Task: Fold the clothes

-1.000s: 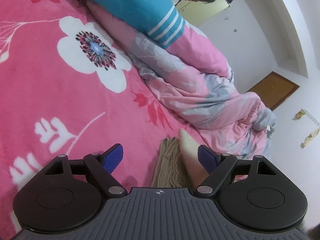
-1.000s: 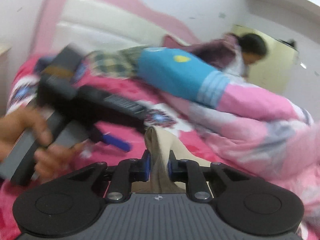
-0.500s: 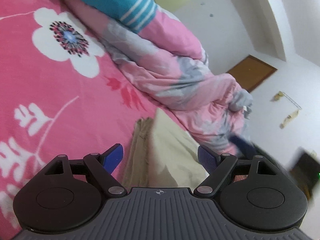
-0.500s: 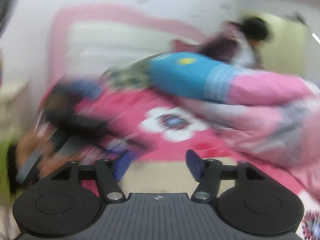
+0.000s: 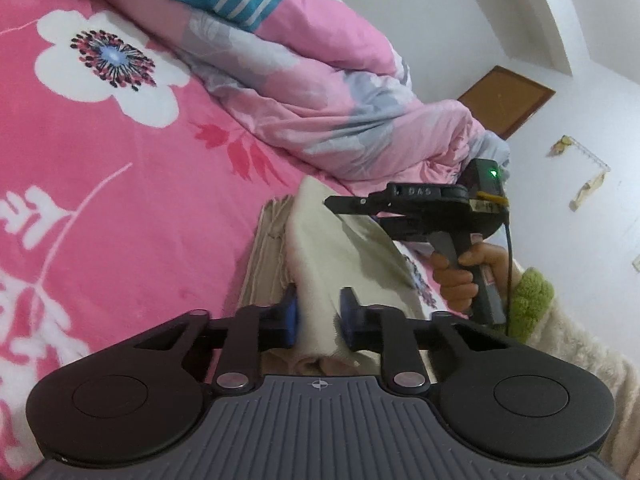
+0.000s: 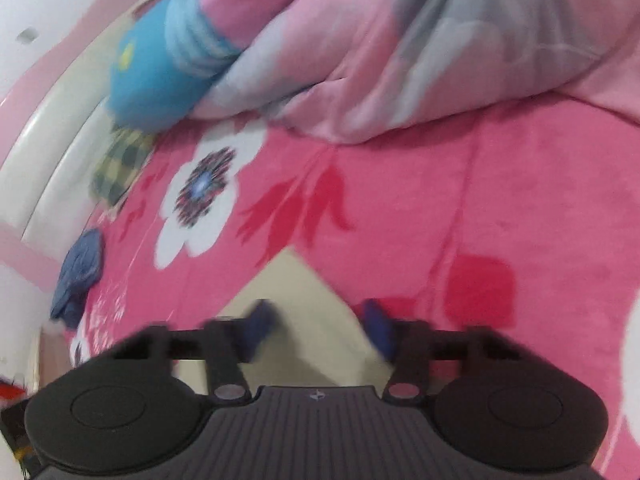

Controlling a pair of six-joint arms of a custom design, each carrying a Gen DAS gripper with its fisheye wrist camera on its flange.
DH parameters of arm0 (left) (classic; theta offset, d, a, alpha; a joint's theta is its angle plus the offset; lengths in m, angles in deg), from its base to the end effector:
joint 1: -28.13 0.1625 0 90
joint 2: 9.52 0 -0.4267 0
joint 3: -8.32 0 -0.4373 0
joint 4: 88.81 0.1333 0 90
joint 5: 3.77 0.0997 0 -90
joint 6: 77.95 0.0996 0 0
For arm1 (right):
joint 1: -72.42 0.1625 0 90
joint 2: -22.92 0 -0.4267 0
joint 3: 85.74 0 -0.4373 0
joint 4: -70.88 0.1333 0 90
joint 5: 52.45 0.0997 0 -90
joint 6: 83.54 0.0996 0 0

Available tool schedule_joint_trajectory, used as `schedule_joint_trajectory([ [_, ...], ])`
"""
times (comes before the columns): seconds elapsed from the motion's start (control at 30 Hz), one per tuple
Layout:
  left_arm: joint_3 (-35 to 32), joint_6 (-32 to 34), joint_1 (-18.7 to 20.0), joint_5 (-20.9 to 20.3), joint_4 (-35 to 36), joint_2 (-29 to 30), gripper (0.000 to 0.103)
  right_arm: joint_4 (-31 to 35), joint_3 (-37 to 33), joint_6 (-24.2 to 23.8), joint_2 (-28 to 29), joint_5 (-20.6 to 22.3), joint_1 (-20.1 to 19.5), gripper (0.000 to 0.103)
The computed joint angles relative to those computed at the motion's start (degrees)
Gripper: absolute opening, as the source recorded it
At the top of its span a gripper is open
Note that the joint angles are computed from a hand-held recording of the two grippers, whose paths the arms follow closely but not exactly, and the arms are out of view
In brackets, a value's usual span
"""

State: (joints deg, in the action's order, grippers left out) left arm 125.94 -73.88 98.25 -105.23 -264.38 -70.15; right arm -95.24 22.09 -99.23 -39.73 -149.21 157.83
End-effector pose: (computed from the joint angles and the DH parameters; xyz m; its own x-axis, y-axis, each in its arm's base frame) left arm -0.0911 -0.5857 0.1296 -0.8659 0.4802 0.1401 0.3610 0.7937 -0.4896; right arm 0.0699 -0.6483 0.1977 -0.9669 -0.0966 0.2362 -0.2003 0.8609 -0.4677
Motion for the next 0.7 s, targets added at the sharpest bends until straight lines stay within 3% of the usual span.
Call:
schedule_joint_trajectory([
  [0.03,-0.11,-0.37,0.28,-0.97,0.89,-0.27,0.012,-1.94,0.59,-1.38,0.04,-0.46,0.42,0.017],
  [0.1,-0.28,-1.03,0.82,-2.78,2.62,-0.82,0.011,-5.70,2.28,-2.24,-0.74,1.20,0.65,0.012],
  [0.23,0.13,-0.74,1.15,-2.59,4.21,-1.63,0.011,-8.24,4.85,-6.48,-2.71,6.78,0.37,0.011],
  [0.37,0.53,0.43,0.66,0.19,3.60,-1.51,0.013,-10.20,3.71,-7.80,-0.19,4.60,0.31,0.011],
  [0.47,1.44,2.30,-0.39,2.65,1.57,-1.70,0.020,-12.41,3.39,-5.43,1.10,2.93,0.03,0.019],
  [0.53,2.57,3.57,-1.21,4.62,-1.46,-1.88,0.029,-13.77,3.30,-3.50,1.74,2.14,-0.22,0.036],
  [0.6,3.75,4.78,-2.00,6.66,-5.20,-2.03,0.043,-17.71,5.13,-3.08,0.66,1.36,-0.08,0.044],
  [0.7,5.27,6.03,-2.81,8.47,-11.30,-2.15,0.055,-23.92,9.56,-2.26,-3.26,2.15,-0.17,0.044],
])
